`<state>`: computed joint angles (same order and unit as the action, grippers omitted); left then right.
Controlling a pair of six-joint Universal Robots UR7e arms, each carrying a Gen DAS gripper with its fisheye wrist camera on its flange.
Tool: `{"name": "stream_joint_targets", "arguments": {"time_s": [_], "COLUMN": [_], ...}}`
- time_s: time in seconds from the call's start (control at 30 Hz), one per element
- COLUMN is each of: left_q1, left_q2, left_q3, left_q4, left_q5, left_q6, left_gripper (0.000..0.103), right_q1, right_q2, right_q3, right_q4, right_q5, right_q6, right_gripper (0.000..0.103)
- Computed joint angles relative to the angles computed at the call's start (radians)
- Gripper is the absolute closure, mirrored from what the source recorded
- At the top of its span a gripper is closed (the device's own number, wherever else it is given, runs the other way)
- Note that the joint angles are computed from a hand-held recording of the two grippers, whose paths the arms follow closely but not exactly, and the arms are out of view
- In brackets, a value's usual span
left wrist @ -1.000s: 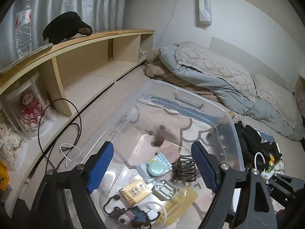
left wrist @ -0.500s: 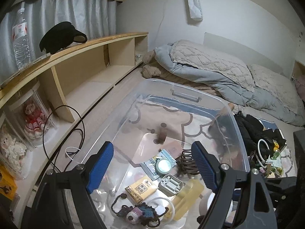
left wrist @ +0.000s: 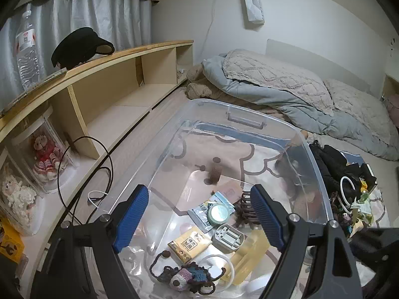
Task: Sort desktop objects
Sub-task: 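Lower the bottle cap into the box and open the right tool, then withdraw both tools from the box back toward the pile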
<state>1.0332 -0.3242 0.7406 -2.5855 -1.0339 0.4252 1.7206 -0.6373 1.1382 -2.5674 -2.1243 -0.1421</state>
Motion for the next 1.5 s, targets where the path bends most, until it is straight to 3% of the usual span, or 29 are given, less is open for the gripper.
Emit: {"name": "stream_joint_targets", "arguments": {"time_s": [0.1, 0.37, 0.67, 0.87, 1.07, 1.5], "left_q1": [0.000, -0.003, -0.010, -0.012, -0.014, -0.015], "left_q2": [-0.001, -0.010, -0.031, -0.038, -0.055, -0.081], "left_q3": [0.000, 0.018, 0.060, 0.078, 0.115, 0.149], "left_q4": [0.003, -0.002, -0.019, -0.044, -0.100, -0.126], "left_q5": [-0.001, -0.005, -0.007, -0.008, -0.015, -0.039], "left_q6": [-0.001, -0.005, -0.004, 0.005, 0.026, 0.008], "left_gripper": [0.019, 0.019, 0.019, 0.018, 0.003, 0.000], "right_q1": [0.010, 0.001, -0.013, -0.013, -0.009, -0.018], "right_q2": [-0.005, -0.028, -0.061, -0.038, -0.007, 0.000], "right_q3": [0.016, 0.053, 0.145, 0.168, 0.163, 0.156], "right_q4": [-0.033, -0.086, -0.369, -0.557, -0.683, -0.742], "right_q5": [-0.021, 0.015, 0.135, 0.132, 0.101, 0.041], "right_q6": [-0.021, -0.009, -0.125, -0.267, -0.392, -0.397], "right_gripper": [0.011, 0.011, 0.011, 0.006, 0.000, 0.000]}}
